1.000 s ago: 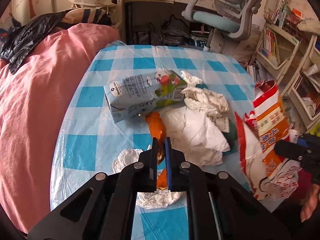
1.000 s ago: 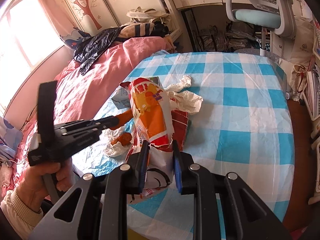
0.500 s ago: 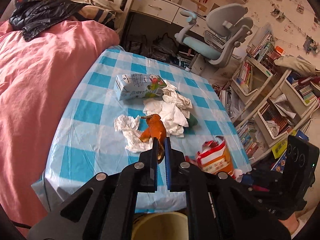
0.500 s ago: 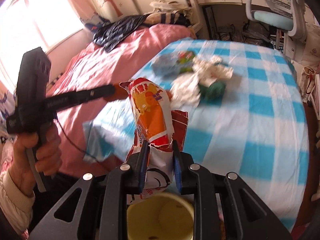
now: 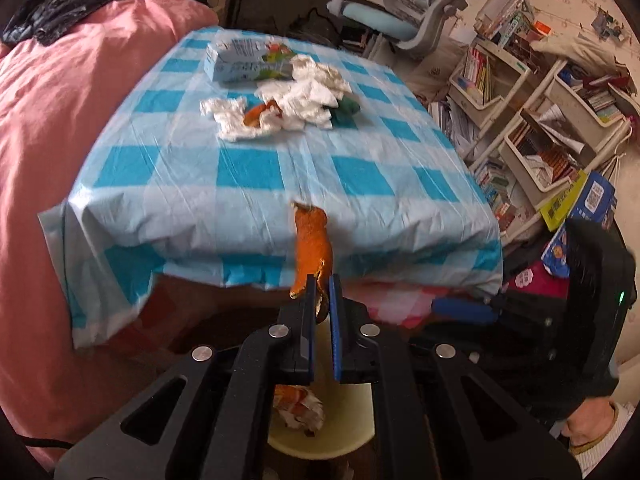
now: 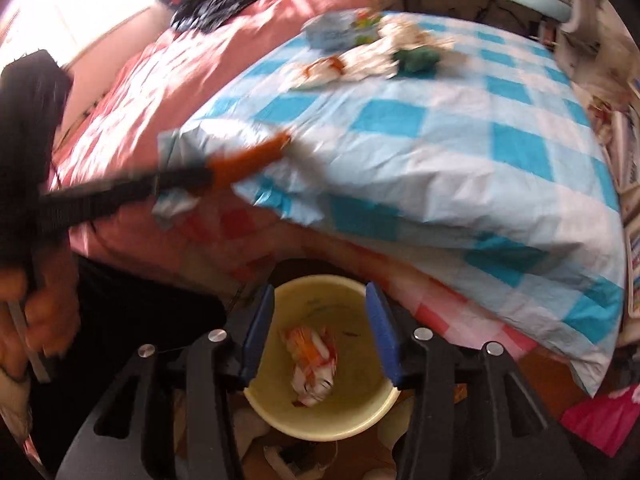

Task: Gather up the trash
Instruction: 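Carry both items over the yellow bin and open both grippers, then bring both grippers back over the table toward the tissues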

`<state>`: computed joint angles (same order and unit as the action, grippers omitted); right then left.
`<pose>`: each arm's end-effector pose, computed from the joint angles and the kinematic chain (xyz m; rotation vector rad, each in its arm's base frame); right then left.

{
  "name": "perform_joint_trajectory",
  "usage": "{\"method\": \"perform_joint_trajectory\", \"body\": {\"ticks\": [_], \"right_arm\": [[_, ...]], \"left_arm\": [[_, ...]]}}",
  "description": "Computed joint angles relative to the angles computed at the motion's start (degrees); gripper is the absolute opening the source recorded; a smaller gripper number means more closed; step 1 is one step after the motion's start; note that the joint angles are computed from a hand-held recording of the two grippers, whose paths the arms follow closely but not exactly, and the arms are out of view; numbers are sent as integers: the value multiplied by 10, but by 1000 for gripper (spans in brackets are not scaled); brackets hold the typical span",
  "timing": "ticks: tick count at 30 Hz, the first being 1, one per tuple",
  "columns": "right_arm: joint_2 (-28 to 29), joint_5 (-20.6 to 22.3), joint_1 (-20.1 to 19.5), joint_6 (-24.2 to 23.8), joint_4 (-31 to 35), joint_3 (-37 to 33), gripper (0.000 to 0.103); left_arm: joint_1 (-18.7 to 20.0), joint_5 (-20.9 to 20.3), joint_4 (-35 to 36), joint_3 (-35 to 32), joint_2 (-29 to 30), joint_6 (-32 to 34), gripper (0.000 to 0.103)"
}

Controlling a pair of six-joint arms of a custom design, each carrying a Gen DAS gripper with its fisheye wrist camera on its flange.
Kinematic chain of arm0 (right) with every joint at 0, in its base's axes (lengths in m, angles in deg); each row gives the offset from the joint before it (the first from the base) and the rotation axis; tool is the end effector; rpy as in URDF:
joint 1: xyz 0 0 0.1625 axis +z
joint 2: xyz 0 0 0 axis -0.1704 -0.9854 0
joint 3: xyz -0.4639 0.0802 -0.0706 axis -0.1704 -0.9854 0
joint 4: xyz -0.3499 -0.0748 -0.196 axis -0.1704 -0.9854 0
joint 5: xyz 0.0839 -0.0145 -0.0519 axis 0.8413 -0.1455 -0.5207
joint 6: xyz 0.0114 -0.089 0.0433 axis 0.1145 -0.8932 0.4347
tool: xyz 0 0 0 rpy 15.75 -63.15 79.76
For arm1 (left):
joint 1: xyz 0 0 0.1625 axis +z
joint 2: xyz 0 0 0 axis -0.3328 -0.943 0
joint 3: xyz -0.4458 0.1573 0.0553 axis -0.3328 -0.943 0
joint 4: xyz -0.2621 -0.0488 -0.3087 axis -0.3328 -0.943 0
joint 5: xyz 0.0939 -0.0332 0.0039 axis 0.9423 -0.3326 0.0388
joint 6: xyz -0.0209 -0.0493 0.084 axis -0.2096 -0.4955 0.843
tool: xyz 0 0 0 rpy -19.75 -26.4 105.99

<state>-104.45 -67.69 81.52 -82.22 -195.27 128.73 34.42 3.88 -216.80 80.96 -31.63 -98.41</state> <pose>0.0180 -0.3247 0.2676 0.8303 -2.6501 0.3213 -0.3036 -0.2804 -0.0218 0.2642 2.6045 -0.7088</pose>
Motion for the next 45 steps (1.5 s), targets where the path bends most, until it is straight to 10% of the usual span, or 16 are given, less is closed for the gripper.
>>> {"method": "perform_joint_trajectory", "body": {"ticks": [5, 8, 15, 27, 45], "right_arm": [[-37, 74, -52, 34, 6, -11, 50], [-50, 113, -75, 46, -4, -10, 57], [-40, 126, -83, 60, -34, -3, 58], [-23, 127, -80, 30, -83, 14, 59], [-1, 138, -67, -11, -196, 47, 68]], "left_arm": [[-6, -62, 21, -2, 19, -14, 22], [-19, -33, 86, -7, 9, -59, 52], [-37, 63, 213, -12, -17, -180, 72], [-69, 176, 411, -31, -53, -336, 83], [-79, 211, 469, -60, -36, -342, 87]]}}
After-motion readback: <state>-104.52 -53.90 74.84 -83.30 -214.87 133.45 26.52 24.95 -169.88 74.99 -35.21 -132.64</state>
